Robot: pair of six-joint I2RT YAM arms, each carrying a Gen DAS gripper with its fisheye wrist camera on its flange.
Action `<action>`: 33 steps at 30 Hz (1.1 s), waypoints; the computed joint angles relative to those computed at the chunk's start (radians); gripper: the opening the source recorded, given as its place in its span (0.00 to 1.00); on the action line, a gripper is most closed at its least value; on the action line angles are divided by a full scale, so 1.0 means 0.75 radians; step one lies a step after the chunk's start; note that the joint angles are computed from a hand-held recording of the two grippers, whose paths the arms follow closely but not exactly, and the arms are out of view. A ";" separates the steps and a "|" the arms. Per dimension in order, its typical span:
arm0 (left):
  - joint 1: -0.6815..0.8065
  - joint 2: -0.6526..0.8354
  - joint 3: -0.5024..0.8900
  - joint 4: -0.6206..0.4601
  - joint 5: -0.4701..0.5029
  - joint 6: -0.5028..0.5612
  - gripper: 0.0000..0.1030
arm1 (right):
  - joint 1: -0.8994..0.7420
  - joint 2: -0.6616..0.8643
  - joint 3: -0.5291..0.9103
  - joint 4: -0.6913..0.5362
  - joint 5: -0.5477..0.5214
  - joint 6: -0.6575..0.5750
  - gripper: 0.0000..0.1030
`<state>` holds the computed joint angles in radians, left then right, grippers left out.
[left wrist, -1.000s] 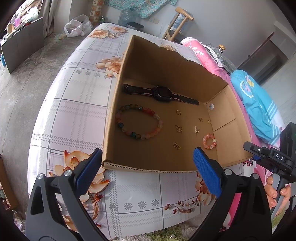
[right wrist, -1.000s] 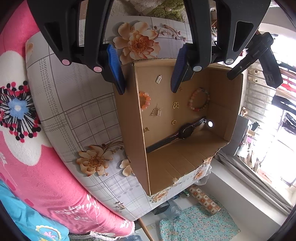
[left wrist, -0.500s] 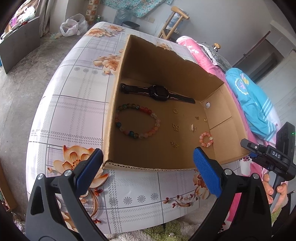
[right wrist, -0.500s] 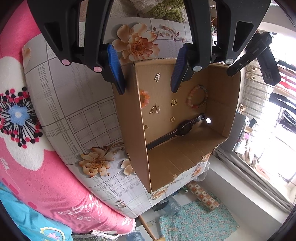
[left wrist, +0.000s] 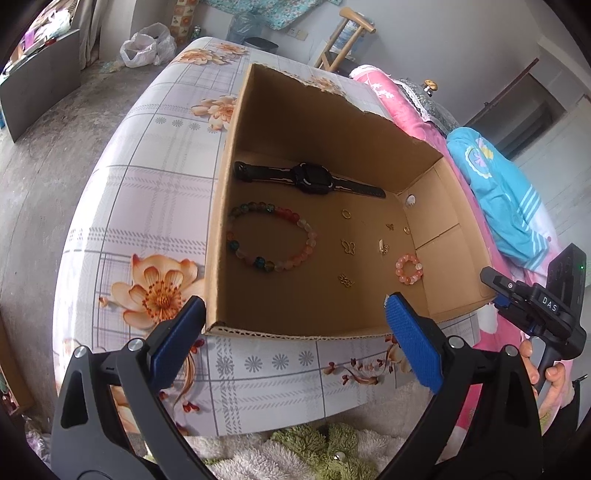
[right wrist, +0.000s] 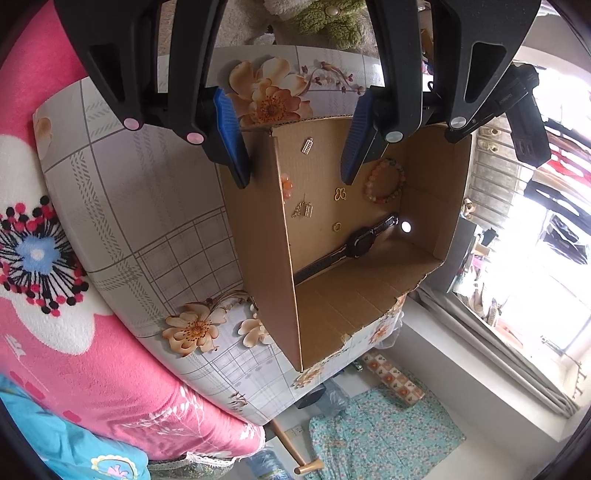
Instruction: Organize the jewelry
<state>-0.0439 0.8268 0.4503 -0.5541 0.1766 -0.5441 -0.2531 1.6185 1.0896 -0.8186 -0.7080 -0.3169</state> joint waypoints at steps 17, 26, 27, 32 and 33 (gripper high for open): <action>-0.136 -0.075 -0.032 0.003 -0.093 -0.149 0.91 | -0.043 0.045 0.042 -0.060 -0.037 -0.083 0.49; -0.120 -0.068 -0.033 0.009 -0.083 -0.114 0.92 | -0.040 0.003 0.000 -0.027 -0.025 -0.029 0.49; -0.124 -0.068 -0.033 0.010 -0.088 -0.112 0.92 | -0.039 -0.005 -0.007 -0.022 -0.021 -0.024 0.49; -0.122 -0.051 -0.028 0.020 -0.095 -0.097 0.92 | -0.028 -0.032 -0.034 0.006 0.000 0.003 0.49; -0.126 -0.047 -0.026 0.022 -0.101 -0.097 0.92 | -0.027 -0.035 -0.037 0.011 0.002 0.010 0.49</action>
